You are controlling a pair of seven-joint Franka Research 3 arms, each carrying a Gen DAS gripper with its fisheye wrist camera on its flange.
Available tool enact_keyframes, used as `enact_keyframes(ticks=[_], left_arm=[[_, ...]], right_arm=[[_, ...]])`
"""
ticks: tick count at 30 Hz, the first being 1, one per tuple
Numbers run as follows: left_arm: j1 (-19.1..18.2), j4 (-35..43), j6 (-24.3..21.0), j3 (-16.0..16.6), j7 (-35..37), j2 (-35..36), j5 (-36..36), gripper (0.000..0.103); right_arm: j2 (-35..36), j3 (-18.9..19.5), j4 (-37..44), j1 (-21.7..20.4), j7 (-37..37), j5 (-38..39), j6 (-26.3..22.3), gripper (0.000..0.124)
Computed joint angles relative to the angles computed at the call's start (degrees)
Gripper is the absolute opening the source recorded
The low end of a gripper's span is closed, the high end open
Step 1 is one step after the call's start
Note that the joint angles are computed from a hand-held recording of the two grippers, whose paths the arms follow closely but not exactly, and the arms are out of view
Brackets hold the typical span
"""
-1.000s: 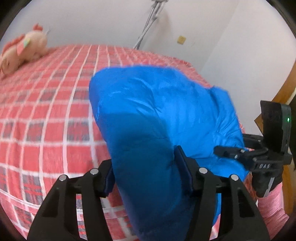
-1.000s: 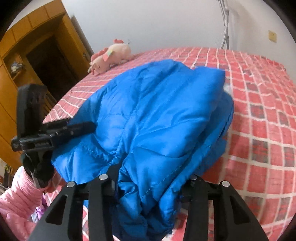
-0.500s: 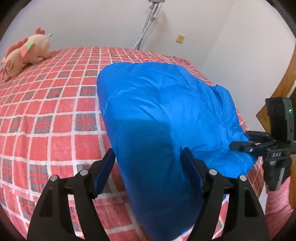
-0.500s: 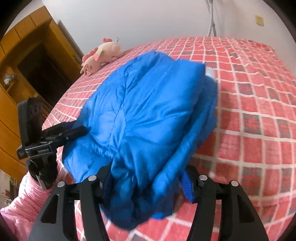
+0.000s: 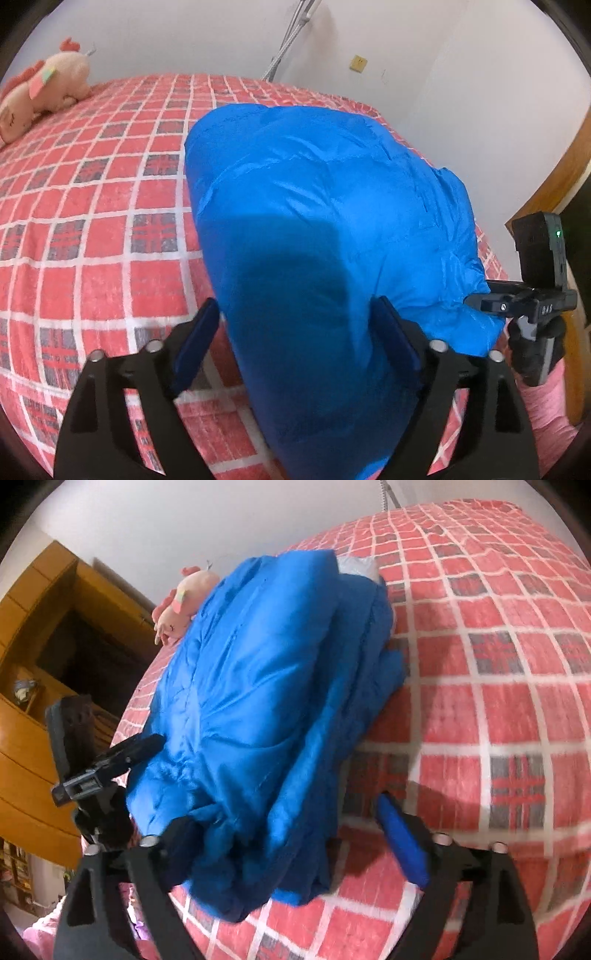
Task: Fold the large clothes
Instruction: 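Lift the blue jacket bundle with both grippers and fold it over onto itself, then lower the bundle onto the bed and open both grippers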
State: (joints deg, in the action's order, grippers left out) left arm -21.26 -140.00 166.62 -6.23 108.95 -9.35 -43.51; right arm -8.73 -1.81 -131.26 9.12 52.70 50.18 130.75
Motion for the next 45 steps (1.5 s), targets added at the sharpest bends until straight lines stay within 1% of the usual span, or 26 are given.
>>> enact_keyframes(ticks=[2, 3, 4, 6, 7, 8, 9, 10, 12, 15, 17, 20, 22, 25, 26, 27, 28, 29, 30, 32, 34, 38, 40, 41, 43, 45], left_arm=[[-0.2, 3.5, -4.3, 1.9, 4.4, 2.6, -4.7, 0.092], [0.2, 4.9, -6.4, 2.1, 6.7, 3.6, -7.5, 0.093], [0.9, 7.0, -9.9, 2.7, 9.8, 5.1, -11.3, 0.094], [2.7, 9.4, -13.5, 2.5, 12.9, 7.2, -15.9, 0.095], [3.6, 9.9, -14.4, 2.1, 13.9, 7.7, -17.3, 0.095], [4.2, 10.0, -14.3, 1.4, 15.0, 7.7, -18.1, 0.089], [4.7, 9.4, -13.0, 0.5, 17.0, 7.1, -19.7, 0.080], [5.1, 8.8, -11.4, -0.4, 18.5, 6.3, -20.7, 0.077], [6.1, 8.1, -10.5, -1.8, 20.5, 5.4, -22.9, 0.069], [6.4, 7.3, -7.8, -3.0, 24.0, 3.8, -27.3, 0.062], [5.7, 6.3, -3.0, -3.8, 26.5, 2.2, -28.8, 0.061], [4.5, 5.5, 1.9, -3.1, 31.1, 0.1, -33.1, 0.061], [4.6, 5.6, 3.6, -2.6, 30.5, 0.4, -31.9, 0.061], [6.3, 6.4, 2.3, -1.6, 23.4, 3.8, -24.4, 0.061], [7.0, 6.8, 1.6, -1.6, 20.5, 5.3, -22.0, 0.065], [7.5, 7.6, 0.7, -1.2, 21.1, 7.1, -23.6, 0.069], [8.4, 8.4, -1.5, -1.0, 24.2, 7.9, -27.4, 0.070], [9.4, 8.7, -3.5, -1.2, 24.0, 7.8, -27.6, 0.071], [10.0, 8.7, -3.5, -1.7, 22.8, 7.6, -26.3, 0.071], [10.1, 7.4, -0.7, -3.1, 19.0, 6.6, -21.5, 0.073], [10.0, 5.8, 1.2, -3.7, 14.0, 5.5, -16.0, 0.077], [9.0, 0.3, 3.9, -3.4, 5.5, 0.3, -7.1, 0.082], [7.5, -1.7, 4.8, -2.4, 4.8, -1.6, -6.5, 0.083], [7.5, -2.7, 5.8, -2.5, 3.4, -1.9, -4.4, 0.084], [5.3, -3.1, 8.8, -1.2, 4.5, -0.7, -4.7, 0.086], [3.4, -2.9, 9.6, 0.4, 4.4, 0.6, -5.1, 0.087]], right_arm=[[2.4, -0.3, 2.2, 0.2, -0.5, 1.3, -2.1, 0.093], [3.9, -0.3, 3.4, 0.1, -0.6, 2.3, -3.4, 0.093], [5.5, -0.4, 4.7, -0.2, -1.1, 3.6, -4.9, 0.093], [8.3, -0.1, 6.8, -0.7, -2.5, 6.6, -7.1, 0.092], [8.9, 0.2, 7.3, -1.1, -3.9, 8.1, -8.1, 0.083], [9.2, 0.5, 7.5, -1.2, -5.3, 9.4, -8.3, 0.081], [8.8, 1.0, 7.3, -1.2, -6.2, 9.7, -7.3, 0.073], [8.1, 1.4, 7.0, -1.1, -7.5, 9.6, -6.0, 0.067], [7.1, 1.7, 6.7, -0.9, -8.7, 9.3, -5.1, 0.060], [6.3, 2.0, 7.0, -0.2, -11.0, 9.8, -3.2, 0.054], [7.1, 2.5, 9.0, 0.6, -12.7, 10.0, -1.6, 0.053], [9.4, 3.1, 12.7, 1.4, -15.3, 11.8, -1.1, 0.053], [12.0, 3.9, 15.9, 2.0, -15.6, 11.4, -0.2, 0.053], [17.0, 4.9, 20.0, 2.6, -11.5, 6.6, 0.6, 0.055], [19.2, 5.2, 21.3, 2.9, -9.1, 4.5, 1.7, 0.059], [20.7, 5.6, 22.4, 2.2, -8.4, 5.6, 0.6, 0.063], [20.8, 6.0, 22.2, 1.6, -8.2, 6.8, -0.5, 0.063], [20.4, 6.3, 21.6, 1.0, -8.7, 7.6, -1.0, 0.063], [19.6, 6.4, 20.8, 1.0, -8.7, 7.1, -0.3, 0.064], [18.3, 6.4, 19.7, 1.4, -7.7, 5.0, 1.0, 0.068], [16.0, 6.1, 17.8, 1.7, -6.9, 3.3, 2.7, 0.071], [9.4, 5.7, 11.1, 2.8, -6.6, 1.0, 7.5, 0.071], [7.3, 5.1, 8.6, 3.1, -5.8, -0.5, 9.6, 0.073], [7.4, 4.5, 8.7, 3.0, -6.0, -1.0, 9.8, 0.073], [6.9, 4.0, 7.2, 3.0, -5.9, -1.3, 11.3, 0.073], [7.4, 4.4, 5.6, 3.7, -4.2, -2.5, 13.9, 0.073]])
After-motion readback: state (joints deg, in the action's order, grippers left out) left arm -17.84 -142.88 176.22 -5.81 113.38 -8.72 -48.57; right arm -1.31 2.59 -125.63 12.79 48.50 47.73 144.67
